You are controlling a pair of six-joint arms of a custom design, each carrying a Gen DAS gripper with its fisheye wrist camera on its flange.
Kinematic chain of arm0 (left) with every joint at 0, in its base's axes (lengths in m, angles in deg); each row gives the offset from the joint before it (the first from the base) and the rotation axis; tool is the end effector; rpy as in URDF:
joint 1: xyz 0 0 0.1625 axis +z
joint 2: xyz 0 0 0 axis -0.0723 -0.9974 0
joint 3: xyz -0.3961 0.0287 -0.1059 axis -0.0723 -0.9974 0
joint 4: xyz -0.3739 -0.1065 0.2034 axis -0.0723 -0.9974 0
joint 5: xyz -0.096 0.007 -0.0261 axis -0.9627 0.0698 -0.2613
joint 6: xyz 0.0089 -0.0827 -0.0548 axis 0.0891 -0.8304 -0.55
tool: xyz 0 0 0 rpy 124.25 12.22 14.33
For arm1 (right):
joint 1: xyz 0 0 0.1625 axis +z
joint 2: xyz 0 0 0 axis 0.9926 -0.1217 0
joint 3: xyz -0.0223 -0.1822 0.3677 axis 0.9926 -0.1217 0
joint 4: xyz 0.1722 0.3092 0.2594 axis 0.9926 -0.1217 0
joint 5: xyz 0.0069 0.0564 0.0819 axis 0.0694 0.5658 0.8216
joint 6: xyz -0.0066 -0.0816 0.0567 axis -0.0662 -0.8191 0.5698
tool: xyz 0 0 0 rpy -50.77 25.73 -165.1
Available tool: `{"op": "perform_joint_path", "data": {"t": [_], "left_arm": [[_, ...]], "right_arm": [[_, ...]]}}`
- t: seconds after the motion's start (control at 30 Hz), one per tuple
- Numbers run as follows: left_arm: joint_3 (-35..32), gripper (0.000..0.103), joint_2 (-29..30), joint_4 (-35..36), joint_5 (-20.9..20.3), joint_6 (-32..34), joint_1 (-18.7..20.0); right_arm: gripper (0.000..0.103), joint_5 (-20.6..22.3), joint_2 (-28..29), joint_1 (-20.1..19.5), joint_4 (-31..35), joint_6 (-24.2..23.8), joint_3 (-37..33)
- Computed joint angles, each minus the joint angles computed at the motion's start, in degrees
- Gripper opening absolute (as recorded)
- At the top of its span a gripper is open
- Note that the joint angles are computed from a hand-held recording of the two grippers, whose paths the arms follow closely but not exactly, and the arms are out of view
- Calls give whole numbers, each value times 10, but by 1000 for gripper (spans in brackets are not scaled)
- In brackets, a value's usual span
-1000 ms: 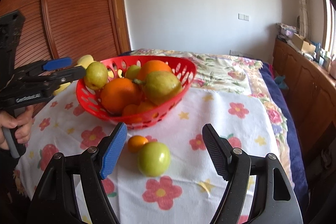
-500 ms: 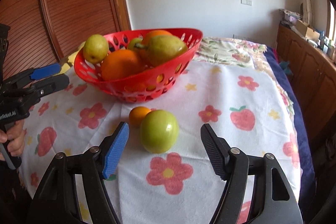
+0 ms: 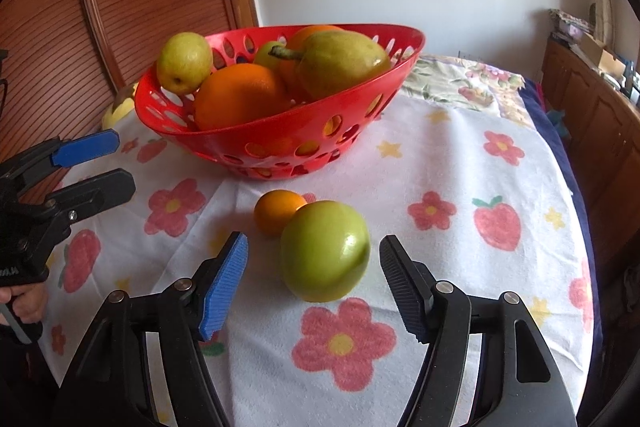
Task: Organize fruits
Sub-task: 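Grasp the green fruit with the right tool while the left tool grasps the small tangerine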
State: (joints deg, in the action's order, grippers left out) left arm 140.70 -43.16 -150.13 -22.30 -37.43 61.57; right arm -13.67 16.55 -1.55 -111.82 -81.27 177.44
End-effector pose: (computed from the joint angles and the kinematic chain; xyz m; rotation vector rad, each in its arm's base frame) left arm -0.1898 -0.6451 -0.0376 0.8738 2.3509 -0.9234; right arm 0.0115 -0.6848 0.1273 0.7555 -2.4031 0.7414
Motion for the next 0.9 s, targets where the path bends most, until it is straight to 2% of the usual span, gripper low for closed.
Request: {"op": "perform_joint_path", "data": {"t": [0.07,0.17,0.47,0.73,0.9], "left_arm": [[-1,72,3,2,-1,-2,-1],[-6,72,8,10,-3,-6,-2],[-41,72,36,42,6,-17,-14],[-89,56,65,103,8,-26,-20],[-114,53,82,138,17,-38,-22]], "right_arm": [[64,-8,5,2,0,0,-4],[51,-18,10,3,-11,-8,-7],[51,31,-25,-16,-12,-6,20],[51,68,-63,-31,-13,-12,42],[51,83,-74,-40,-9,-12,46]]}}
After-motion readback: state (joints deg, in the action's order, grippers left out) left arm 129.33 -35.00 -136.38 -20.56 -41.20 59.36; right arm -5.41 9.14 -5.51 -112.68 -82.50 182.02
